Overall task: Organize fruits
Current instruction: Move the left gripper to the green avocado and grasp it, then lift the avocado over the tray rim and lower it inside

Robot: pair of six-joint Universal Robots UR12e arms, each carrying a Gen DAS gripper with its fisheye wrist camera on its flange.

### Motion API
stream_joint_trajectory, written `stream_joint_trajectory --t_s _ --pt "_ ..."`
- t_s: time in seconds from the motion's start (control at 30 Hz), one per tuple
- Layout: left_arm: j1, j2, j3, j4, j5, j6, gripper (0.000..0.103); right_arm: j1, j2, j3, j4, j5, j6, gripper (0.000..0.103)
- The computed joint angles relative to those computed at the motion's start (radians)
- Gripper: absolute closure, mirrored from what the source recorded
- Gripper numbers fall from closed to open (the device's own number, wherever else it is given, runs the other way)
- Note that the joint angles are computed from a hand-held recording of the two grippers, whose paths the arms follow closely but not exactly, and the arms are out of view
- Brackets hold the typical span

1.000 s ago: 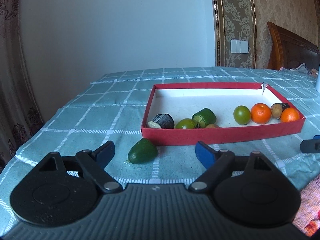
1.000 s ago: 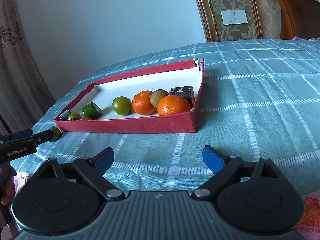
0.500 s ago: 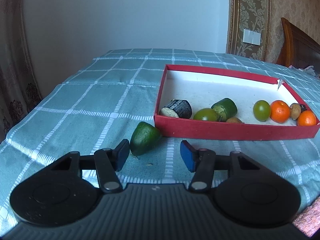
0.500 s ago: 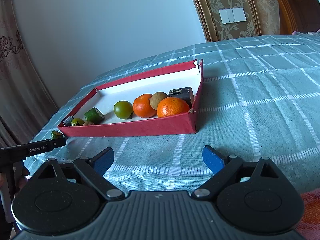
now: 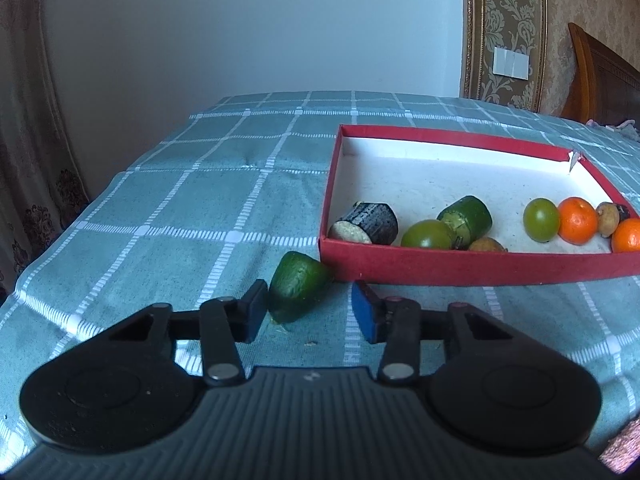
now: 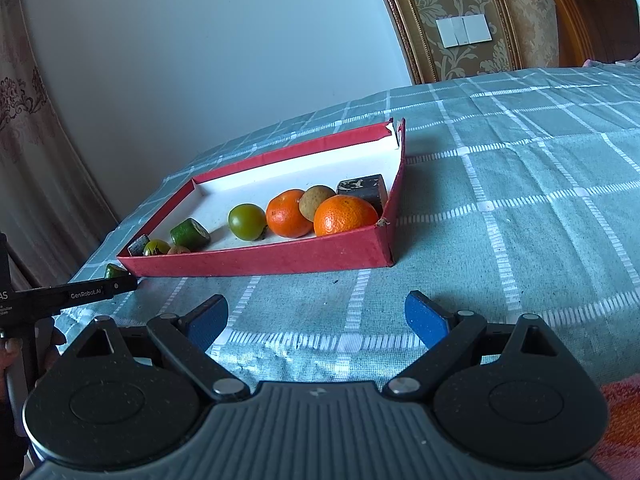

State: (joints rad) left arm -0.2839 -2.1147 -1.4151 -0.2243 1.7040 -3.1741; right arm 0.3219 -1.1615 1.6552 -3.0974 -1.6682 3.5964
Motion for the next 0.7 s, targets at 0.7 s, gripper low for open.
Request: stream_joint_trajectory --t_s 0.7 --pt "-0.030 0.018 -0.006 0.118 -0.015 -0.005 0.073 -0.003 0.000 0.004 -0.015 0.011 0.014 0.007"
